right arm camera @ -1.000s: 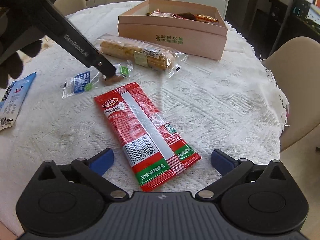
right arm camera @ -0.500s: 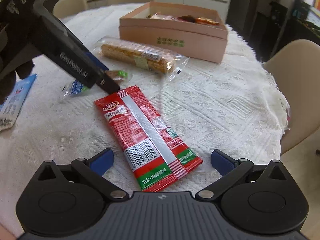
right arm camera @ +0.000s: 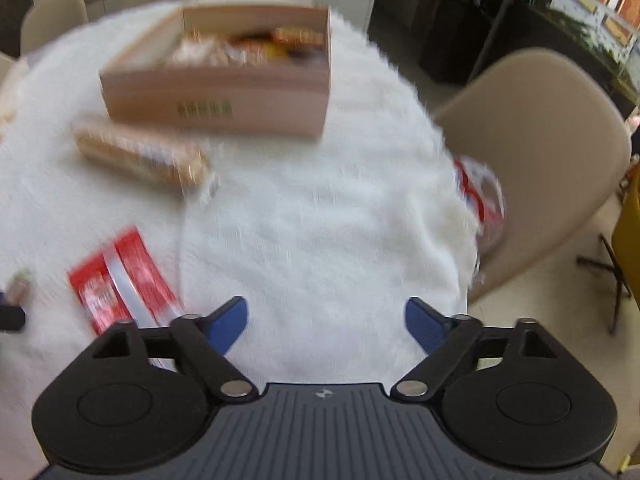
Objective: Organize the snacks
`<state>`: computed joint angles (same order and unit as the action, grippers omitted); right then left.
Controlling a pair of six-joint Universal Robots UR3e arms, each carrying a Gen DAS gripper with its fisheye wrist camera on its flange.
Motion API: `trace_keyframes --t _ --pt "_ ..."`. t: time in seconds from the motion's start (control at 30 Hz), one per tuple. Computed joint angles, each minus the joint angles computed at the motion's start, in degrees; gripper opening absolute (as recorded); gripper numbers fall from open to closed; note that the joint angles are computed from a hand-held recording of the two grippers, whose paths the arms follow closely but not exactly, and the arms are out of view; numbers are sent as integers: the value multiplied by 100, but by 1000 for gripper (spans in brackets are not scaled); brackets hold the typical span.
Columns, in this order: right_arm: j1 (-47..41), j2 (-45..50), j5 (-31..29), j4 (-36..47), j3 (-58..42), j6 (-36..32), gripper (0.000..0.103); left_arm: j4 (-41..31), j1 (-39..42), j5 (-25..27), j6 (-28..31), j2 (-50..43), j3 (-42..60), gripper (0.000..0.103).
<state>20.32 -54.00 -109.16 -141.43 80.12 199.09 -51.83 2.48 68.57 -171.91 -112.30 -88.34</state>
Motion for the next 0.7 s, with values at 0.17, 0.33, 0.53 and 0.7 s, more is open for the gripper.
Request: trace_keyframes --t 0.17,0.33,0.53,0.7 --pt "-89 -473 1199 -126 550 -211 83 760 38 -86 36 191 -608 44" --pt "-294 -793 1871 -540 745 236 83 1138 39 -81 31 333 -961 44" --pt "156 102 1786 349 -755 -89 82 1129 41 -114 -74 306 -955 42" --pt "348 262 1924 393 -742 -211 79 1030 68 -112 -55 338 -939 42"
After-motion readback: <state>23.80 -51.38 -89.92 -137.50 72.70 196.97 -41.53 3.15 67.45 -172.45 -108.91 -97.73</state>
